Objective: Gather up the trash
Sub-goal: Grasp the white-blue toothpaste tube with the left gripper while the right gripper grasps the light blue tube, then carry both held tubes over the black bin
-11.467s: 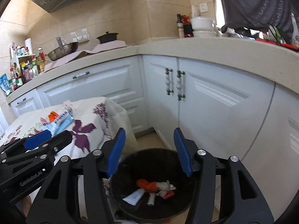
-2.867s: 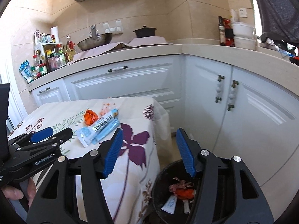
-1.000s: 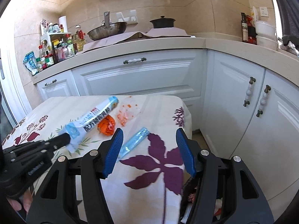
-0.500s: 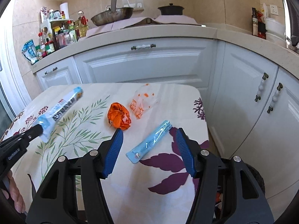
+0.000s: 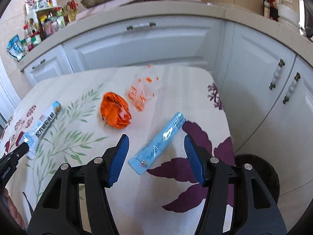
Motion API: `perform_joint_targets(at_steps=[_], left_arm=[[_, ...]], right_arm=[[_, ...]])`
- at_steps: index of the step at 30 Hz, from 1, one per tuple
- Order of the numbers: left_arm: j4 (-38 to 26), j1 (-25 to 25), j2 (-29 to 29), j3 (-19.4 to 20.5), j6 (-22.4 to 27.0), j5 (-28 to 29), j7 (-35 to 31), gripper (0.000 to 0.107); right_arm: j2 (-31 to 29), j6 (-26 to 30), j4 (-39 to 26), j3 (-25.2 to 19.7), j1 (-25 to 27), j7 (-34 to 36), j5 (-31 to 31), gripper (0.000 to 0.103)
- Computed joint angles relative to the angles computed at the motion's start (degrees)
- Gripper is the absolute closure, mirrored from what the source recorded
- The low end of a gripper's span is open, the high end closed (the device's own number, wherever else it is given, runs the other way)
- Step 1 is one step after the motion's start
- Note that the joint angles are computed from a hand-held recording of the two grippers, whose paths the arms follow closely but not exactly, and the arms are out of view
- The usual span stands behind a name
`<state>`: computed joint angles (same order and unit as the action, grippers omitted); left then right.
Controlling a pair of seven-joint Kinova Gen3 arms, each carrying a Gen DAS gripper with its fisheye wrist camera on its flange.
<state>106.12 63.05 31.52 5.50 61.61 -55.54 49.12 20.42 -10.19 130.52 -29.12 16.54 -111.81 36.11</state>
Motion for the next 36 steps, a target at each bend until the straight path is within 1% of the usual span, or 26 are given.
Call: perform_joint_targets(at_steps=[4, 6, 8, 10, 12, 13, 15, 16, 19, 21, 22, 25, 28, 30, 31, 36], left_arm=[[0.33, 0.15, -0.06, 0.03, -0.16, -0.22, 0.43, 0.105], [0.47, 0.3, -0.1, 0.0, -0.23, -0.42, 0.89, 0.105], [0.48, 0.33, -0.09, 0.04, -0.21, -0.58, 1.1, 0.105], [0.47, 0.36, -0.07, 0.07, -0.22, -0.66, 1.33, 0.105], [0.58, 0.44, -0.09, 0.07, -0.2, -0.72, 1.73, 0.105], [0.6, 0.43, -0.09, 0.09, -0.2, -0.73, 1.82, 0.105], [0.62, 0.37, -0.08, 0.14, -0.14, -0.76, 1.79, 0.105], [0.68, 0.39, -0.11, 0.14, -0.1, -0.79, 1.87, 0.105], [0.77, 0.36, -0.15, 0.2, -0.06, -0.83, 1.99, 0.105], [0.84, 0.4, -0.17, 0.21, -0.07, -0.95, 2.19, 0.105], [0.92, 0.51, -0.2, 0.18, 0.0, -1.07, 2.44, 0.105], [0.92, 0.84, -0.14, 0.24, 0.51, -1.46, 2.84, 0.105], [0.99, 1.09, -0.11, 0.35, 0.91, -1.85, 3.31, 0.105], [0.87, 1.2, -0.06, 0.44, 1.28, -1.98, 3.51, 0.105], [0.71, 1.38, 0.01, 0.49, 1.69, -2.0, 3.62, 0.105], [-0.02, 2.6, 0.23, 0.82, 3.9, -2.27, 4.39, 0.105]], right_arm=[[1.22, 3.35, -1.5, -2.41, 1.24, 0.45, -0.53, 0.046], [1.83, 4.71, -2.11, -3.5, 1.91, 1.49, -1.77, 0.049], [1.65, 4.56, -1.96, -2.97, 1.38, 3.03, -3.28, 0.056], [1.15, 4.46, -1.84, -0.97, -0.61, 5.1, -5.25, 0.06], [0.99, 4.51, -1.77, -0.51, -1.04, 6.77, -6.72, 0.064], [0.7, 4.33, -1.57, 0.59, -2.04, 7.86, -7.64, 0.068], [0.59, 4.27, -1.5, 1.11, -2.46, 9.69, -8.97, 0.075], [0.66, 4.32, -1.48, 0.56, -1.83, 10.49, -9.33, 0.08], [1.45, 5.01, -1.63, -4.05, 2.99, 12.22, -9.25, 0.083], [1.73, 5.01, -1.36, -6.75, 5.79, 13.46, -9.39, 0.088], [1.86, 5.07, -1.29, -7.93, 6.93, 14.0, -9.45, 0.098], [1.72, 3.96, -0.19, -10.4, 9.77, 15.18, -9.38, 0.097], [1.47, 3.04, 0.56, -11.38, 11.0, 15.02, -8.61, 0.097], [1.37, 1.96, 1.44, -12.97, 13.02, 14.21, -7.02, 0.097], [1.05, 1.26, 1.88, -12.94, 13.28, 13.65, -6.33, 0.097], [-0.04, -3.18, 4.85, -16.95, 19.89, 8.81, 1.16, 0.097]])
